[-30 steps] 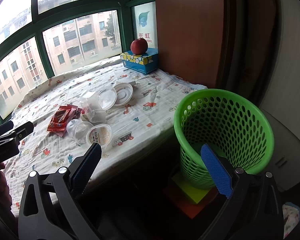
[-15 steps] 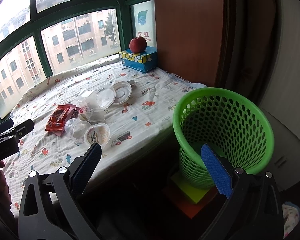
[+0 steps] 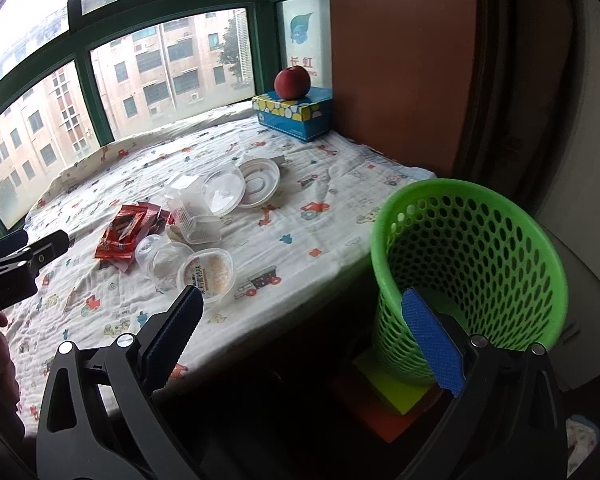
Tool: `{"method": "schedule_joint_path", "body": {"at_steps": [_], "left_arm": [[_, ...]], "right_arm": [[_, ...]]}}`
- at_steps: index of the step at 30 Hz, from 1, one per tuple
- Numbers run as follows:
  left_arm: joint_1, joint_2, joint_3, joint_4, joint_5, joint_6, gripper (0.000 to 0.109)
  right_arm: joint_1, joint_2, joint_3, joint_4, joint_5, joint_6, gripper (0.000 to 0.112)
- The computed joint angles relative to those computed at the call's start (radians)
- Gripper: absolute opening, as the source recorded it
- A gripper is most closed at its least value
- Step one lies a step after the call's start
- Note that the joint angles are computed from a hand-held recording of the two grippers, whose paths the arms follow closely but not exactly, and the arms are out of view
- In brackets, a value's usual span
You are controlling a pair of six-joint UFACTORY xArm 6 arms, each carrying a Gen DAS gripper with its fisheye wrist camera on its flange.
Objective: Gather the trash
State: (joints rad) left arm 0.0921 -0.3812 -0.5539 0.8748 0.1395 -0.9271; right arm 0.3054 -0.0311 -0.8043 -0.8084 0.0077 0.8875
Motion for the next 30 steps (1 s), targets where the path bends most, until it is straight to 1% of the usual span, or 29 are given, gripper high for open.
{"method": "schedule_joint_path", "body": {"at_steps": [4,6,14,19,21,23,25,27,28,29,30], "left_arm": [[0.012,0.023,-0.015,-0.015,0.002,0.016,0.096],[0.017,0.035,-0.022,-0.026,0.001,0.025,0.096],[0.033,0.091,-0.057,-0.08,0.002,0.072,0.096],[0.044,0.126,-0.078,-0.111,0.002,0.105,0.096],[0.052,0.14,-0.086,-0.119,-0.001,0.114,0.096],[0.058,0.155,-0.095,-0.129,-0.001,0.122,0.096],[0.063,0.166,-0.101,-0.145,-0.003,0.137,0.096],[0.069,0.176,-0.106,-0.146,-0.009,0.139,0.096],[0.073,0.181,-0.109,-0.149,-0.014,0.143,0.096],[0.076,0.186,-0.112,-0.155,-0.015,0.15,0.096],[0.078,0.19,-0.113,-0.162,-0.018,0.158,0.096]], "right_arm": [[0.016,0.032,-0.023,0.053,0.0,-0.054,0.098],[0.026,0.048,-0.032,0.113,0.001,-0.11,0.098],[0.066,0.114,-0.077,0.257,0.009,-0.256,0.098],[0.108,0.166,-0.107,0.446,0.007,-0.439,0.098],[0.127,0.185,-0.118,0.54,0.003,-0.532,0.098],[0.141,0.21,-0.138,0.587,0.011,-0.582,0.098],[0.163,0.232,-0.153,0.711,0.012,-0.697,0.098],[0.177,0.253,-0.17,0.778,0.019,-0.763,0.098],[0.189,0.265,-0.181,0.844,0.023,-0.829,0.098],[0.195,0.275,-0.189,0.868,0.024,-0.854,0.098],[0.197,0.287,-0.199,0.857,0.028,-0.852,0.098]]}}
